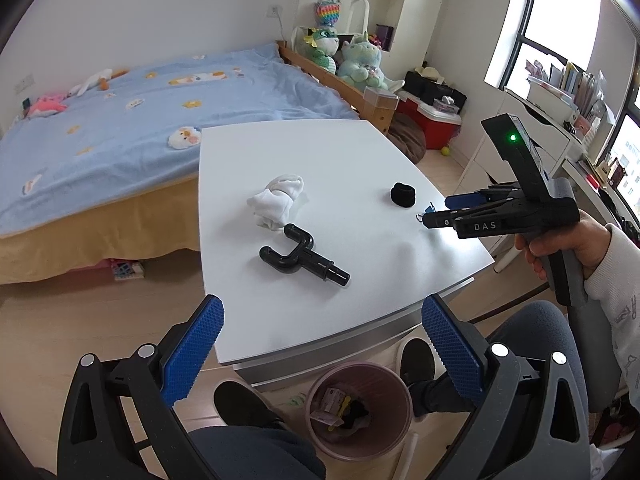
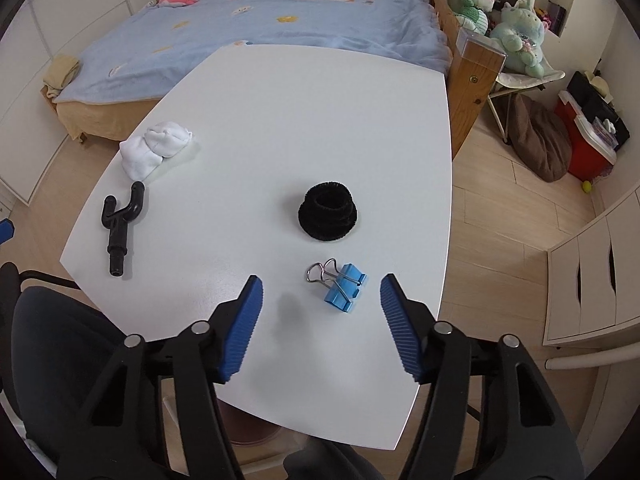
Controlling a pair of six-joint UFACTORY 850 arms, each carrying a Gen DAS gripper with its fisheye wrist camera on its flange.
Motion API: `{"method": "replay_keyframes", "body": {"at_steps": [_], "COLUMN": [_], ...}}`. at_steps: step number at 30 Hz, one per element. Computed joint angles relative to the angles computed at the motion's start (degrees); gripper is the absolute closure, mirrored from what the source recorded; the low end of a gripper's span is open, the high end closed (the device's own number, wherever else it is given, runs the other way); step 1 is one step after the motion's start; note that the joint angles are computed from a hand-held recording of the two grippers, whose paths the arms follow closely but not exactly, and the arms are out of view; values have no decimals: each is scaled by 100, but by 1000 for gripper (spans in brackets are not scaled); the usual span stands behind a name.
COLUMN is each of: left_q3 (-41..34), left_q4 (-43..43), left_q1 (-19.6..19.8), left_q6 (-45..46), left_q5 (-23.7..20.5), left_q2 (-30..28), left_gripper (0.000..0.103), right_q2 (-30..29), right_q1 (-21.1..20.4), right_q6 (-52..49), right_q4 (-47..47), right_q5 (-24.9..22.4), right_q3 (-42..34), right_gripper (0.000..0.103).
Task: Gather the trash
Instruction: 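Grasp the blue binder clip with the right tool, then grasp the white socks with the left tool while the right tool holds the blue clip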
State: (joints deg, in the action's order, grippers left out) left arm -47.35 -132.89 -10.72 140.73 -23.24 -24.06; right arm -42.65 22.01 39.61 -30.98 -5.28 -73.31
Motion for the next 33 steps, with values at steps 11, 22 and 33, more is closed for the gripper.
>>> {"method": "replay_keyframes", "body": {"at_steps": [11,22,33], "left_q3": [-52,-93,-344], "left_q4": [141,128,-2], "left_q1": [21,-28,-47], "left_q6": [-142,-84,109], "left_q5": [10,13,91], "left_q2": [-64,-85,-151], "left_gripper": [8,8,8], "right_q2": [-80,71,397], "right_q1": [-2,-4,-42], "right_q6": [902,3245,4807], "right_q4": [-984,-3333,-4749], "right_q5": [-97,-136,169], "right_q3": [-79,86,364], "right_gripper": [84,102,102]}}
